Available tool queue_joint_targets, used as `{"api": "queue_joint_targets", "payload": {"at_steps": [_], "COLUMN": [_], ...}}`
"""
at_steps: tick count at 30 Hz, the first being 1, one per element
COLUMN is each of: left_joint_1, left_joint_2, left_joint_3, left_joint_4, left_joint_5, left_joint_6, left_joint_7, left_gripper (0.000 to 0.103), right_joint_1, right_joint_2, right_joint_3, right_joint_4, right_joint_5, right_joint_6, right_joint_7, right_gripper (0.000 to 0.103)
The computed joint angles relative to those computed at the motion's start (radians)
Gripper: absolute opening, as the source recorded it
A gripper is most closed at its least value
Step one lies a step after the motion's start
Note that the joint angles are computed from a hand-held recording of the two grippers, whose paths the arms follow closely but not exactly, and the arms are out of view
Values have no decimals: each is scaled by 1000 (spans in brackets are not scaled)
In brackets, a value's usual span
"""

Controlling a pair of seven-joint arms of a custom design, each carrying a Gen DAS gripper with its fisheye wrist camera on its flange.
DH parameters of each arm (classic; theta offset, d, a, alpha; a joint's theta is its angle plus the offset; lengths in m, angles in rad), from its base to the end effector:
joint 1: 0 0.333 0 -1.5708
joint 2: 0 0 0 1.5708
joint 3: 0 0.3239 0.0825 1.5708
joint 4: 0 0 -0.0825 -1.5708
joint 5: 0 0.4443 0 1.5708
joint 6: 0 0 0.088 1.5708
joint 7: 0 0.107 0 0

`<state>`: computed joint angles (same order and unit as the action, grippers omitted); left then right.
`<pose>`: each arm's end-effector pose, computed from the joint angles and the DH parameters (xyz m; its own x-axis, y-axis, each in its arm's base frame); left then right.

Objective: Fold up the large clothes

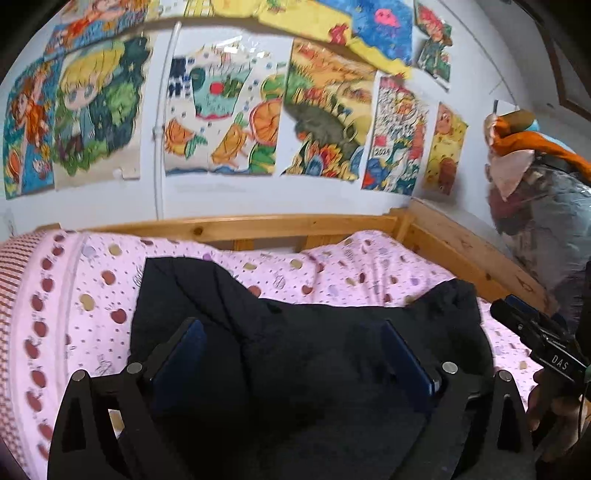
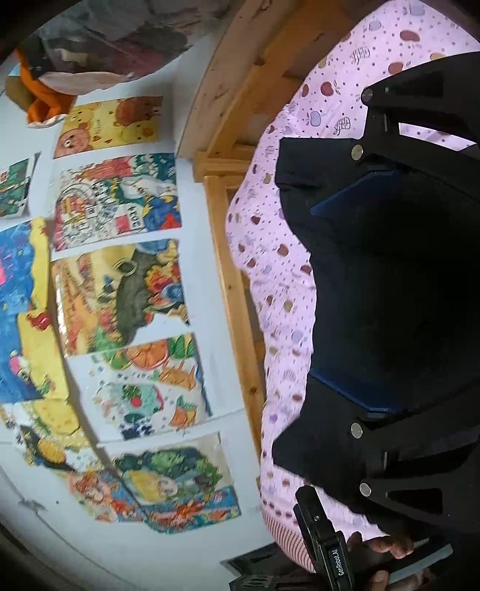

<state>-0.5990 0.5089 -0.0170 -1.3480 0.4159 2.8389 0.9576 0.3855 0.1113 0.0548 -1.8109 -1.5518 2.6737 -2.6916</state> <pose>0.6559 -0.4858 0.5391 -0.3840 -0.9149 0.1247 -0.5351 0.1104 -0.8376 0.6124 0.3205 0.5246 -0.1472 -0.9463 -0.2878 -0.2863 0.3192 -0.9034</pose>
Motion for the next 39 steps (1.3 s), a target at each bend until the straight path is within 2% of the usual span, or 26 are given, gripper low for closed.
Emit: {"api": "queue_joint_targets", "payload": {"at_steps": [3,9,15,18,23,26,32,35,39], "left_joint_1": [-53,-82,-56,-28,4,5,-91,-71,-132], "left_joint_2": [-91,-283,-484,-573,-700,-767,-861,-880,-904], "left_joint_3": [57,62,11,-32,-86,-100,-33,-51,1], "left_joint_4": [-93,-287,-490,-580,-703,-771,-913,-965,-1040], "left_joint_5": [87,306,483,505,445,373,111,102,4], "left_joint_6": [8,4,42,51,69,72,71,78,120], "left_joint_7": [-104,-290,-494,-514,-415,-330,-28,70,279], "left_gripper": [98,98,102,102,103,103,103,103,103], "right_joint_1": [7,1,-8,-10,-6,0,11,32,80], "right_joint_2": [-69,-224,-378,-443,-531,-568,-606,-606,-585], "right_joint_3": [15,84,160,201,273,306,365,392,425], "right_joint_4": [-61,-193,-313,-360,-424,-454,-498,-514,-525], "right_joint_5": [-40,-68,-2,45,99,132,181,225,296], "right_joint_6": [-13,-50,-68,-84,-117,-130,-165,-206,-279], "right_joint_7": [27,35,-7,-36,-75,-76,-59,-96,-189], "right_gripper": [82,84,89,89,91,93,93,93,93]}}
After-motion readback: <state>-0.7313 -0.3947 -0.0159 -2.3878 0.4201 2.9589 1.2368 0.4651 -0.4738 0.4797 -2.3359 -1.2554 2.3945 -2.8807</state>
